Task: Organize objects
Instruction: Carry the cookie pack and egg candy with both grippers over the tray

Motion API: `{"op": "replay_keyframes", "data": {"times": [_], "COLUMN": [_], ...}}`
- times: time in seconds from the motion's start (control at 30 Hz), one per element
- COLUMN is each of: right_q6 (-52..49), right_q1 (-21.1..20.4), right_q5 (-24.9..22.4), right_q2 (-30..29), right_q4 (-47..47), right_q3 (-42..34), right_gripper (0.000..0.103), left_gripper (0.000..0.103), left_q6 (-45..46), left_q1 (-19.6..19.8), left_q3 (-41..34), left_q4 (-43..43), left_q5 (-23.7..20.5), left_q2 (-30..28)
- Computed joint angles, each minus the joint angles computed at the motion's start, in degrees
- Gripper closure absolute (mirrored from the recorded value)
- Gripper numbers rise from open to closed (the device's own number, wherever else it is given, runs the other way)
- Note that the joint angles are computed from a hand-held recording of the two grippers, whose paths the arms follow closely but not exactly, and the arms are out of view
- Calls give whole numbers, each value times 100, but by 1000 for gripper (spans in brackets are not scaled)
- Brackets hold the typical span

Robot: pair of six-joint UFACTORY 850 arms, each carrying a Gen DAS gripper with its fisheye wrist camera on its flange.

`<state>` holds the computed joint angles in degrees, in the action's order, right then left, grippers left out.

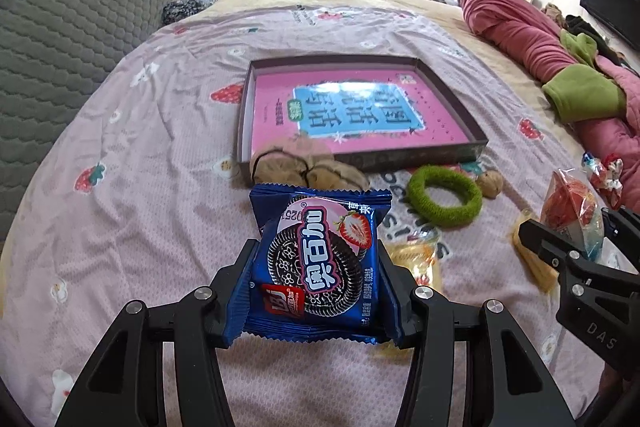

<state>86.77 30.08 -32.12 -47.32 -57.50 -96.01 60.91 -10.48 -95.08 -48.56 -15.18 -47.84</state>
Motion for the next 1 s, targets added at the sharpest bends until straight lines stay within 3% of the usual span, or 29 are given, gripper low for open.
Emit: {"op": "replay_keyframes", "data": {"times": [0.5, 1.0], "right_q6": [-442, -1446], "right_q1": [-130, -383], "right_q5": [-115, -259], "right_q2": [-104, -569], "right_q4": [-37, 202], "right_q3": [-458, -1510], "right_gripper": [51, 51], "left_gripper": [47, 47], "left_q6": [-795, -2271], "left_q1": [-107, -203], "left_q3": [-751, -2546], "left_q4": [710, 1968], "left_q5": [-163, -758], "left_q2": [-255, -1222]}}
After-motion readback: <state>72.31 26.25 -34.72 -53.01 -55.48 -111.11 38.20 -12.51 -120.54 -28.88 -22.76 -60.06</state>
